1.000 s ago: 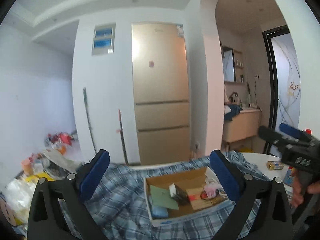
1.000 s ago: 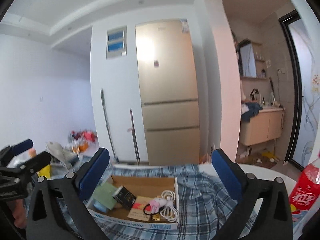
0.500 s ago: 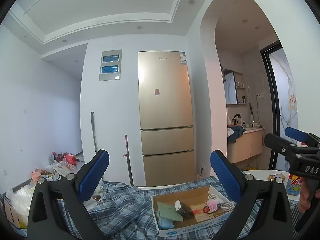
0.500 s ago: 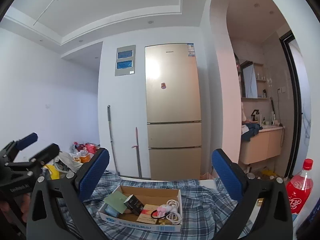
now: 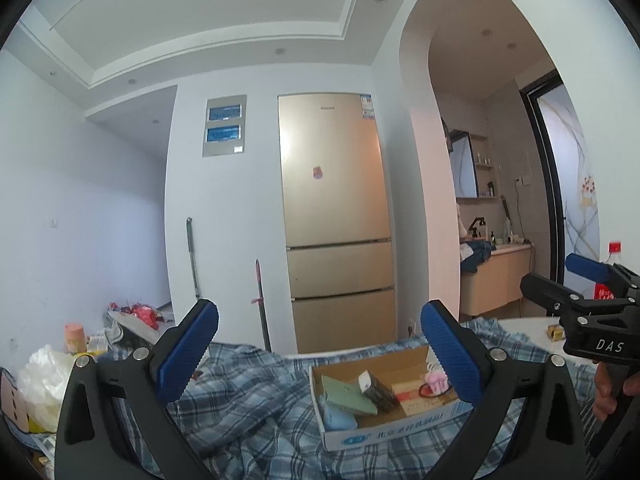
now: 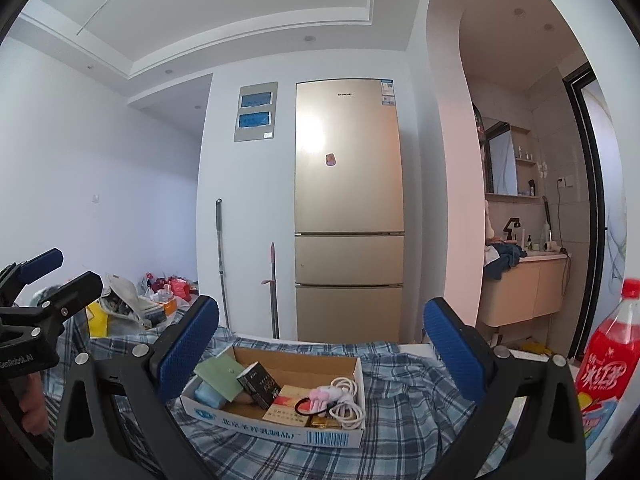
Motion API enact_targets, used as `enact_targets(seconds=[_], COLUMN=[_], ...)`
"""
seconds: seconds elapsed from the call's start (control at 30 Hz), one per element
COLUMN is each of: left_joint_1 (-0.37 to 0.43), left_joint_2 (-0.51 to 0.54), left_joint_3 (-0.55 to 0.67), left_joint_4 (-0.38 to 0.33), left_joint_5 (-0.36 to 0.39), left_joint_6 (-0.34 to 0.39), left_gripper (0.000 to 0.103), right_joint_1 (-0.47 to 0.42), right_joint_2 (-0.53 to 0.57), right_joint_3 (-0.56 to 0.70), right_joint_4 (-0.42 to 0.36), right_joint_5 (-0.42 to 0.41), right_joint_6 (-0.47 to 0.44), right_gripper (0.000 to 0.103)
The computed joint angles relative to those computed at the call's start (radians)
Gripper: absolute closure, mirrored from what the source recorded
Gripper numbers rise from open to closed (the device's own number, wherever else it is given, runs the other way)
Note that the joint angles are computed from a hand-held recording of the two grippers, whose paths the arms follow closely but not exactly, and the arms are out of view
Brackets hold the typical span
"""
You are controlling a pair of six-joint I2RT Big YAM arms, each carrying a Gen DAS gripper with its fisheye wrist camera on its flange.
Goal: Organize soft objects
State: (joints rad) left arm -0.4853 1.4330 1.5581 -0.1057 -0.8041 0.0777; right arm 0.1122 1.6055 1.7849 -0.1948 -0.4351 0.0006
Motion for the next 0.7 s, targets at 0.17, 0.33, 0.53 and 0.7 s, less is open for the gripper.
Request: enact_targets(seconds=[0.17, 0.33, 0.53, 0.7], left_joint_1=[0.004, 0.004, 0.002, 0.004], left_joint_2=[0.013, 0.022, 0.027, 0.037], left_joint_3=[-0.052, -0.061, -0.058, -0.039], left_joint_4=[0.045, 0.049, 0.051, 0.010], left_joint_5=[-0.008, -0.009, -0.016, -0.036], left_joint_6=[0.014, 0.022, 0.028, 0.009], left_gripper=[0.000, 0.000, 0.000, 0.000], right_joint_1=[0.011, 0.020, 0.019, 0.010], right_joint_2=[-0.007, -0.001, 0.002, 0.000], right_joint_3=[-0.056, -0.062, -0.058, -0.061], right_joint_4=[0.032, 0.013, -0.004, 0.009], right_joint_5=[0.033, 0.050, 0.058, 0.054], right_joint_6=[-0.040, -0.063, -0.060, -0.024], right_gripper=[0.001, 0.001, 0.001, 0.001])
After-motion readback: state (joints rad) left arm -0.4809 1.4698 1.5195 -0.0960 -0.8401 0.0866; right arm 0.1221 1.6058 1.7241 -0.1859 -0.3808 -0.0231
